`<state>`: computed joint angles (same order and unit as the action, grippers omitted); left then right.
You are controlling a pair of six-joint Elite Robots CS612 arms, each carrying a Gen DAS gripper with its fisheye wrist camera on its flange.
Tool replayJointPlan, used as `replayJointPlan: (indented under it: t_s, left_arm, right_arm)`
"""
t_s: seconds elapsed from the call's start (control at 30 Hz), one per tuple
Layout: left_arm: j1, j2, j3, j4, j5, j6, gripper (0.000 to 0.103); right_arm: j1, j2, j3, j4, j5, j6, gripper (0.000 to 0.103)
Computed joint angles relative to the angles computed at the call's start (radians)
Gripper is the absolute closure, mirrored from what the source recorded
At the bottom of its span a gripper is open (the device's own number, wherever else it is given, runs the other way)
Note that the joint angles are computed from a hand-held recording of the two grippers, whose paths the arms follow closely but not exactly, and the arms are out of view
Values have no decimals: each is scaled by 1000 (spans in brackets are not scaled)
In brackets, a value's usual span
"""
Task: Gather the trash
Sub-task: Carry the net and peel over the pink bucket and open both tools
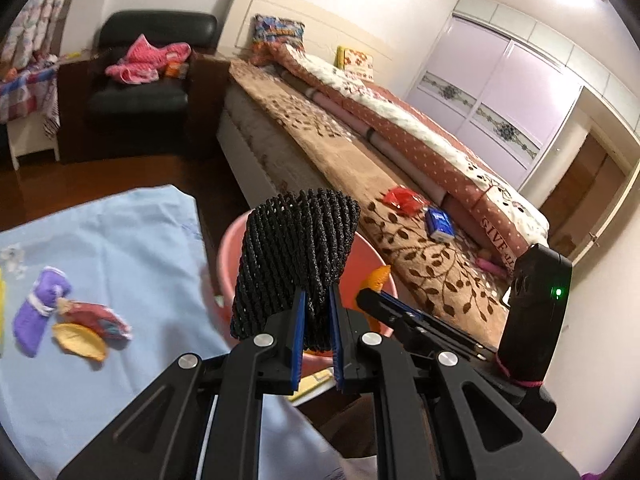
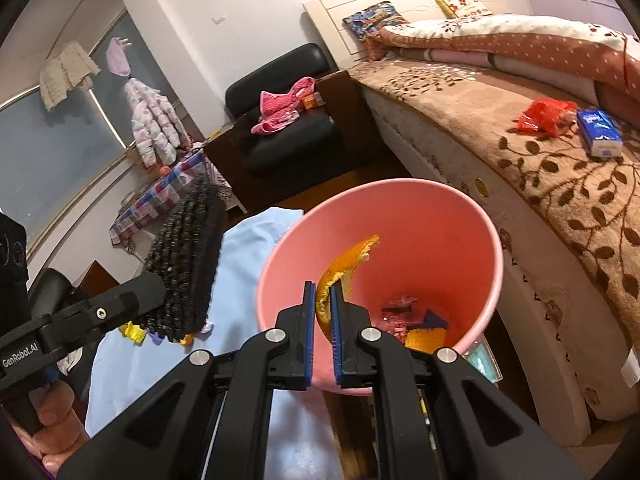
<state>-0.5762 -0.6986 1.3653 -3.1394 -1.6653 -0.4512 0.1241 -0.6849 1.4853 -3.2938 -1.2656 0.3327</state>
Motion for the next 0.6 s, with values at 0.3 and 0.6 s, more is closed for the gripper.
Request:
replayJointPlan:
  t_s: [0.3,0.6]
  left_arm:
    - [5,60,-93,87,-68,-44,93]
    - [2,82,-131,142,-45,-16,90]
  right_arm:
    - [-6,15,-15,31,-9,3,95]
    - [0,19,-35,103,-40,-5,95]
